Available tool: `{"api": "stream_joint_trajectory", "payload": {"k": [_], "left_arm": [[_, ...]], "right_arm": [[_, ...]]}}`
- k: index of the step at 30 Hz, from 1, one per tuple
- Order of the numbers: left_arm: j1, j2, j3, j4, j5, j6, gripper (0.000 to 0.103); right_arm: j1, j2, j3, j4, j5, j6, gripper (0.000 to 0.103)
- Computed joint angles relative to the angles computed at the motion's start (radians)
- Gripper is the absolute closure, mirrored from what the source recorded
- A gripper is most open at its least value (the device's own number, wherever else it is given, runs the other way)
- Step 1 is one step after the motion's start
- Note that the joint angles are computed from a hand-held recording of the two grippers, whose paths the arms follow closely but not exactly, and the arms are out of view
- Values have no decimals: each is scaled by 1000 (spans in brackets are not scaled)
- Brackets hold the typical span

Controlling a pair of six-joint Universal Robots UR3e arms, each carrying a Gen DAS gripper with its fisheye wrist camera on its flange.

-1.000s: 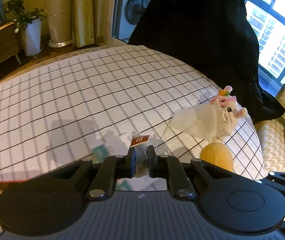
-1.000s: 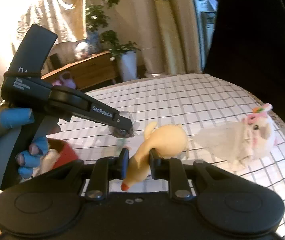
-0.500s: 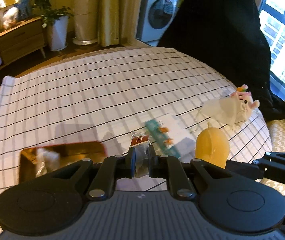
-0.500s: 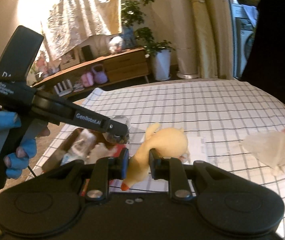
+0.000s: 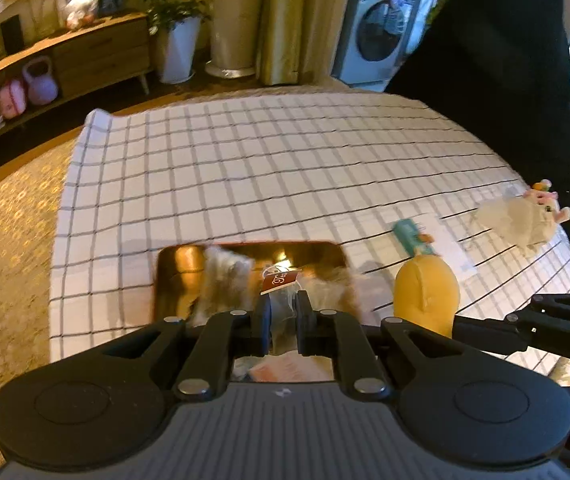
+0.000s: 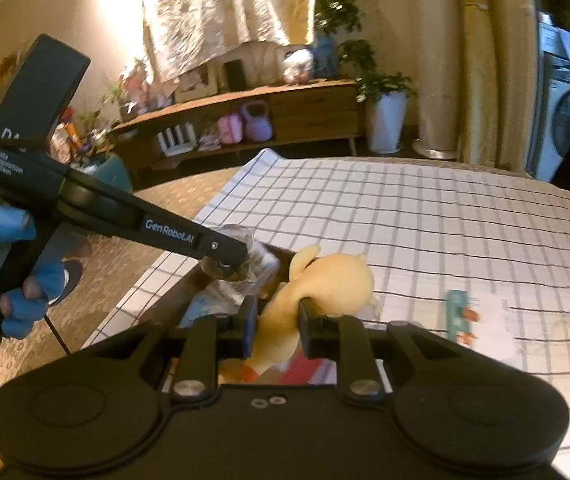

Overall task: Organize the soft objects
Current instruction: 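Carry the tea bag and rubber chicken over the tin box with both grippers, then open both grippers to drop the tea bag and chicken into the tin box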

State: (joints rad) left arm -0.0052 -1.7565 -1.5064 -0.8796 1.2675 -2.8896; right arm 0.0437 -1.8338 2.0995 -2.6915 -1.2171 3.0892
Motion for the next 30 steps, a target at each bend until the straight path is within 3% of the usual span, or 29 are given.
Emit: {"api": "stream_joint_trajectory", "payload": {"k": [15,30], "left_arm": [[89,-12,-175,68,5,116,91],[60,-65,-199,101,33,145,91]], "right_arm": [[181,358,-212,-46,-171,-15,83],[155,476,-274,-21,-173,-11,81]]}}
